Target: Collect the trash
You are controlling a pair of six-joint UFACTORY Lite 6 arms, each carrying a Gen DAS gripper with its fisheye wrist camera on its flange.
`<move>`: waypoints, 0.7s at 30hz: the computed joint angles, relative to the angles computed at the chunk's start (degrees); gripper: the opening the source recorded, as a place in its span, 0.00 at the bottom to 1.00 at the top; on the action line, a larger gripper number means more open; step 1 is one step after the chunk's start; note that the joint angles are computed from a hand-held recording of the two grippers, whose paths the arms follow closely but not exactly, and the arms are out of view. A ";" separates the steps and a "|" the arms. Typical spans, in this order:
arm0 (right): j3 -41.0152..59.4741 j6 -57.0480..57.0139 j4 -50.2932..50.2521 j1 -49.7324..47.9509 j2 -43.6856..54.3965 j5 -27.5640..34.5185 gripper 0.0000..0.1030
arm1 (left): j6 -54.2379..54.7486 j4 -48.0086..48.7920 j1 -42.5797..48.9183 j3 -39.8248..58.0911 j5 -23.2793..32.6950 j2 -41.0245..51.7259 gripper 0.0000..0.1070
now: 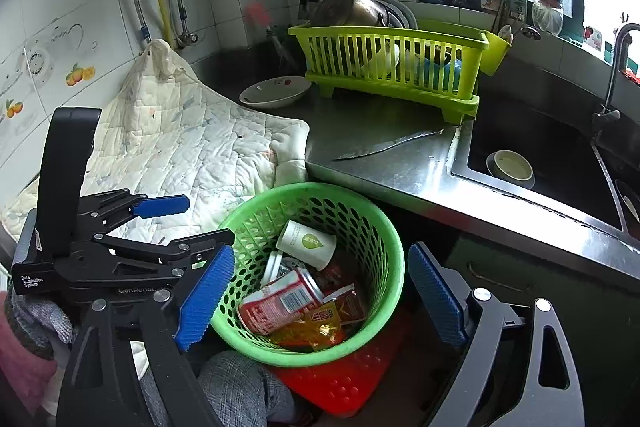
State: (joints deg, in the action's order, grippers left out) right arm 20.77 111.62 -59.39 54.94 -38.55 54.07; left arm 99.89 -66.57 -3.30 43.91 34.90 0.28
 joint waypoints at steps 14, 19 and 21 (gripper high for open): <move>4.89 5.41 -2.96 2.79 9.38 -0.70 0.88 | 1.92 0.62 12.03 0.89 5.54 -4.02 0.83; 8.47 7.37 -4.18 4.12 15.89 -0.08 0.89 | 2.82 0.79 17.37 2.44 7.27 -3.42 0.85; 9.76 8.04 -4.82 4.28 18.04 -0.51 0.90 | 3.43 0.96 19.66 2.94 8.25 -3.35 0.85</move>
State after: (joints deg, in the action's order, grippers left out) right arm 30.53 119.66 -64.21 59.22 -20.51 53.56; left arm 103.32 -65.61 16.36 46.85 43.15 -3.07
